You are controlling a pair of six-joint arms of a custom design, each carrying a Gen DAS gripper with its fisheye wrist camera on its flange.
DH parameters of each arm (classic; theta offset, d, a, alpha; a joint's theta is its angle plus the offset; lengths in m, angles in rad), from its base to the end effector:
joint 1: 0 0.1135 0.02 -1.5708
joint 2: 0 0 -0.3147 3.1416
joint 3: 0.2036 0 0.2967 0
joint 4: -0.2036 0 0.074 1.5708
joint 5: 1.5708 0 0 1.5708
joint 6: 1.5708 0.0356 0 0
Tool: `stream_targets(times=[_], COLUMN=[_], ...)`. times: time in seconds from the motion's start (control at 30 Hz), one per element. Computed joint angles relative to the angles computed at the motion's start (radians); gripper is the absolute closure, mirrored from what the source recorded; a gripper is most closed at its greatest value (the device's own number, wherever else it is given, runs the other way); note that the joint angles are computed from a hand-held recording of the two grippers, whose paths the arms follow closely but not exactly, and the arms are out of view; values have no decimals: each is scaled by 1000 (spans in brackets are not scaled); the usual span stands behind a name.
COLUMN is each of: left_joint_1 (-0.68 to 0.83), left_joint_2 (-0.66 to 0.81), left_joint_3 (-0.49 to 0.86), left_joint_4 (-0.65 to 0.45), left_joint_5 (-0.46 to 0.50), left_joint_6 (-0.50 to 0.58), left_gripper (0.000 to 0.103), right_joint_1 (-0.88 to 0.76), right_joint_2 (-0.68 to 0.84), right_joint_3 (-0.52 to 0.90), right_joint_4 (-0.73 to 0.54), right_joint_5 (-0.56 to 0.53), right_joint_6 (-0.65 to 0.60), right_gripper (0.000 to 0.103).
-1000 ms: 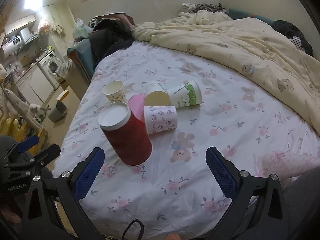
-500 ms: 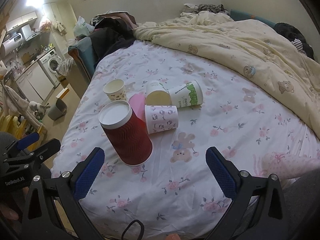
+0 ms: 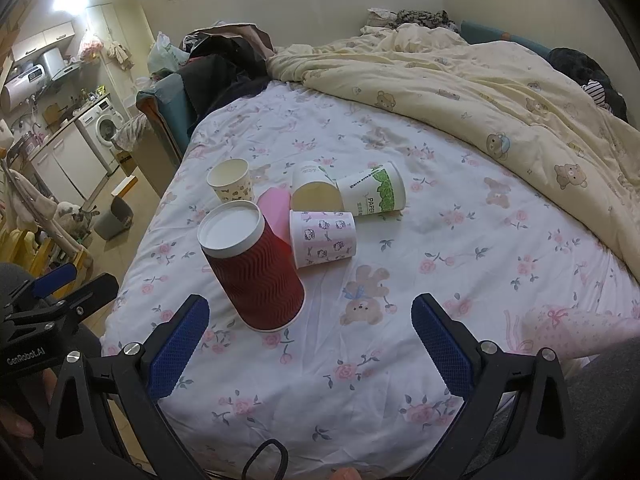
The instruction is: Flip cup upside down
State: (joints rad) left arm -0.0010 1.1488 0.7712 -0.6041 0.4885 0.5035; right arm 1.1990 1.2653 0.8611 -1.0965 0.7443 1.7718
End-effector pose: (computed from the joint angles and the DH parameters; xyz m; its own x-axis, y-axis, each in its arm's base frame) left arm 0.2419 -0.0170 0.2616 -0.6020 0.4267 -0.6749 0.6303 0.7728 -0.0737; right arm 0.1035 0.1991 0.2546 -0.5823 0.4907 -0.6482 0.4885 0.8485 0.2036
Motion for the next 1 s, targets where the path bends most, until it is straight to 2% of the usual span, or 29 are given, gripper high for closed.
stream_targets(times=[1.0], left_joint_1=[15], left_joint_2=[8], left_joint_3=[9], left_joint_4=[-4], left_joint_5=[-5], left_joint_6=[14], left_gripper=[1], right_joint_1=[1], right_joint_2=[2], right_joint_3=[1], right_joint_4=[-1], right_joint_5=[-2], right_joint_6=[-2], right_gripper=[0])
